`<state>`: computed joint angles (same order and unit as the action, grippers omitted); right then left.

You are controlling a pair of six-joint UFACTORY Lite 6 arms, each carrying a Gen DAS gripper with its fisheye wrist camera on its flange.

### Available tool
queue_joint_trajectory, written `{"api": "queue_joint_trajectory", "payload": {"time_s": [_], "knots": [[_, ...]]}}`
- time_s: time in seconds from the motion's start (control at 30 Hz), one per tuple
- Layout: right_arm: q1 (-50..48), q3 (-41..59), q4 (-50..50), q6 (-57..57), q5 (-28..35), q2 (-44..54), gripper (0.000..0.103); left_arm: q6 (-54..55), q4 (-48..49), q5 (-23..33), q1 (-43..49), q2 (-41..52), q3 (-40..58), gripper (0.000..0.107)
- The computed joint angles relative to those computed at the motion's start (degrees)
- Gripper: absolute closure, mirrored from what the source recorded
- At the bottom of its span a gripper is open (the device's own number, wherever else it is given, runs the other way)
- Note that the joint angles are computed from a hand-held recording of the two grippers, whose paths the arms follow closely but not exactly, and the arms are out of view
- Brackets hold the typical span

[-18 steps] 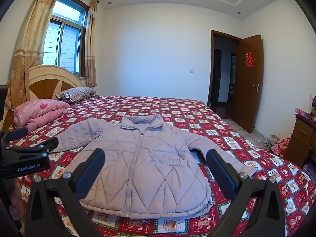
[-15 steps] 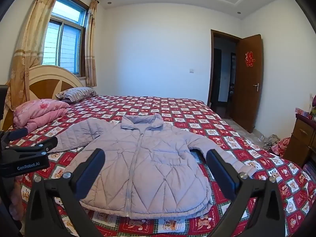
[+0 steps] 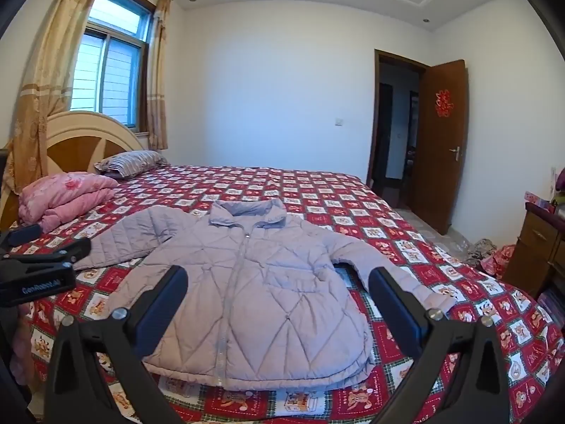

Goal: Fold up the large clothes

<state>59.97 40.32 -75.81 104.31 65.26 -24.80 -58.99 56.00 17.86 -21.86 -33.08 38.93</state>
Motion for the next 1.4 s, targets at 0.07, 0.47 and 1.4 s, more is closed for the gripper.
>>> {"api": "queue_joint_trajectory", "payload": {"time_s": [0.07, 0.47, 1.4], "knots": [[-0.91, 0.17, 0.5, -0.78, 0.15, 0.14, 0.0, 0.76, -0.06, -1.08, 1.3, -0.13, -0.24, 0.005], [-1.8, -0.41, 1.59, -1.96, 0.83, -1.34, 0.0, -0.69, 2.2, -0.41, 0.42, -0.79, -0.85, 0.005], [-2.11, 0.24, 2.13, -2.05, -1.17, 0.11, 0.0, 0.52, 0.75, -0.92, 1.68, 0.12, -0.38, 0.005]]}}
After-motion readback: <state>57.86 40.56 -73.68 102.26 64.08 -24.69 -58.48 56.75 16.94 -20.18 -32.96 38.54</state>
